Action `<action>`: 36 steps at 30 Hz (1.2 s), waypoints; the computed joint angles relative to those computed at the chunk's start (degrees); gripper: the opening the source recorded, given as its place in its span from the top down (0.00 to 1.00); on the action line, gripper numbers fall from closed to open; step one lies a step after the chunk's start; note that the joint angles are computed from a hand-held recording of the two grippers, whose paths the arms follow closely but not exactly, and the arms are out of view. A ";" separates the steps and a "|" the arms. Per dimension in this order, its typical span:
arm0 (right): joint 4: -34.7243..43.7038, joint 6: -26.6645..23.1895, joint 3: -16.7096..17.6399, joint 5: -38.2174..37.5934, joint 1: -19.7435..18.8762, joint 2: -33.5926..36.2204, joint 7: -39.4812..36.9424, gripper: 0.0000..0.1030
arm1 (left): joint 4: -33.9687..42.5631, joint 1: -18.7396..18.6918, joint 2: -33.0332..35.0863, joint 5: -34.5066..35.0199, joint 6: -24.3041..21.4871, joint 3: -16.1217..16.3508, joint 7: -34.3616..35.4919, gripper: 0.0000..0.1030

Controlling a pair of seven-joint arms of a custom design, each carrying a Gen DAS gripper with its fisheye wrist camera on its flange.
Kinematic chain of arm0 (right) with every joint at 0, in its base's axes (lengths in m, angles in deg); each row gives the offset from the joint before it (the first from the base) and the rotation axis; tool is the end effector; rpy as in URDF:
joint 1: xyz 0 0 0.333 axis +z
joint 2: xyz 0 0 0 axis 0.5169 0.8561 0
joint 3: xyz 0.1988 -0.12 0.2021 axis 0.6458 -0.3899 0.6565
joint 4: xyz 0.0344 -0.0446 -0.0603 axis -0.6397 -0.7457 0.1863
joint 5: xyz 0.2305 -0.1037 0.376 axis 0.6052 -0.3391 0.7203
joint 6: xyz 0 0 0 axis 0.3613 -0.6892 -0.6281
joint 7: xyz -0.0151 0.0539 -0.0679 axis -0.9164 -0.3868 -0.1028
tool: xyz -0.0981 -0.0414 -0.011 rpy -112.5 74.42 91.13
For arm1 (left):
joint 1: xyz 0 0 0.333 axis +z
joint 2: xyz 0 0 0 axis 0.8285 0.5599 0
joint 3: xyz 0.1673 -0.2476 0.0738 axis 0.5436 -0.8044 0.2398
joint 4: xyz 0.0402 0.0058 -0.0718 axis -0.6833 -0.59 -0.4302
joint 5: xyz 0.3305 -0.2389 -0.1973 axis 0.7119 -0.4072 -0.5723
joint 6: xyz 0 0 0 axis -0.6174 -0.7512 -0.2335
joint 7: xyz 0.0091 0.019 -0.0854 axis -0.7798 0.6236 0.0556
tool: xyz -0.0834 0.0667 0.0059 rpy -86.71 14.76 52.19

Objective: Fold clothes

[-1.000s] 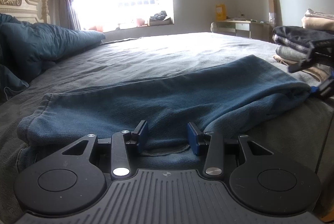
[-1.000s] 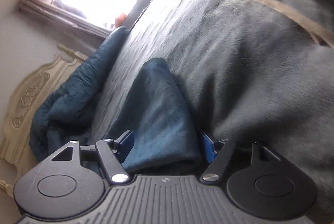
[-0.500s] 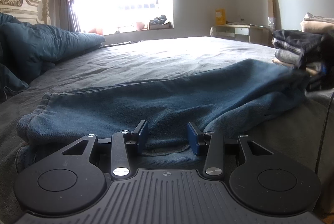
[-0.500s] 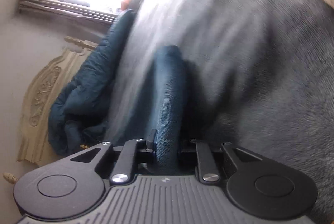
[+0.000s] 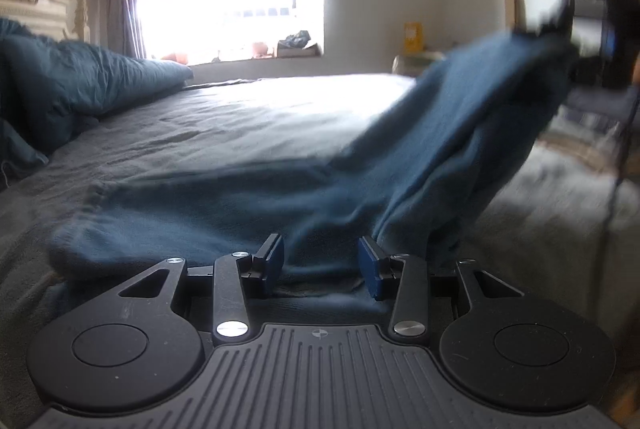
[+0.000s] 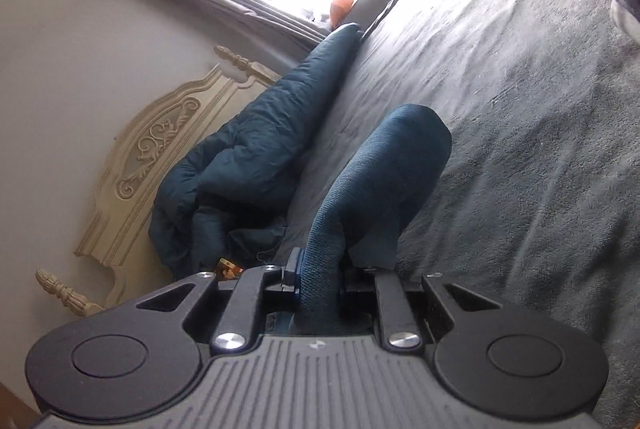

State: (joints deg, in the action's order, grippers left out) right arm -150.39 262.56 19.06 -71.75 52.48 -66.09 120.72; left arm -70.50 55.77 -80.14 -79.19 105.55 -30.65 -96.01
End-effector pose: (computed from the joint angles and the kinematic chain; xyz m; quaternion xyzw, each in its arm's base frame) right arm 0.4704 0.2124 0.4966 -0.3433 0.7201 -0.0359 0.6020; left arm 0.6007 -0.0533 0.4139 -0.2997 0.7645 -0.5390 0.1878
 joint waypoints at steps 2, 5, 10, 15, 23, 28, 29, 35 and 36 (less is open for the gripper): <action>-0.84 0.48 -0.13 -0.16 0.09 -0.36 0.11 0.82 | 0.59 0.69 -1.06 0.14 -3.38 0.91 -1.75 0.60; -2.34 1.65 0.25 -0.07 -0.18 -0.87 -0.30 0.82 | 4.07 0.32 0.09 1.01 -3.72 0.45 -3.14 0.58; -3.38 5.49 0.18 -1.67 -0.03 -0.08 -1.20 0.82 | 14.03 -3.80 8.84 13.76 5.68 -4.44 -4.39 0.56; -3.71 6.97 -1.00 -4.43 0.69 0.68 -1.09 0.82 | 25.39 -5.79 20.72 37.03 7.12 -6.12 -28.90 0.56; -2.64 7.67 -3.75 -12.06 1.09 1.66 4.66 0.82 | 14.65 2.91 9.37 21.43 -0.18 -8.03 -15.93 0.56; 1.10 3.76 -2.16 -13.31 0.65 2.38 2.20 0.82 | 8.46 -0.44 6.29 21.16 0.51 -6.01 -7.74 0.56; 2.19 2.39 -1.52 -12.81 0.55 2.68 1.19 0.82 | 7.54 -1.01 6.12 19.81 1.32 -5.87 -5.74 0.56; 8.42 -4.38 4.97 -5.27 -2.35 4.10 -9.54 0.82 | 3.50 -1.83 2.94 5.40 0.22 -3.71 7.87 0.56; 9.29 -5.18 5.96 -3.92 -2.83 4.33 -11.21 0.82 | 3.72 -1.65 3.00 5.45 -1.92 -3.05 6.70 0.56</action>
State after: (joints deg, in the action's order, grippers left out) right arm -141.10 257.39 25.01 -75.67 49.64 -61.76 109.51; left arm -66.79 54.13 -77.14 -73.74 103.63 -33.70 -89.31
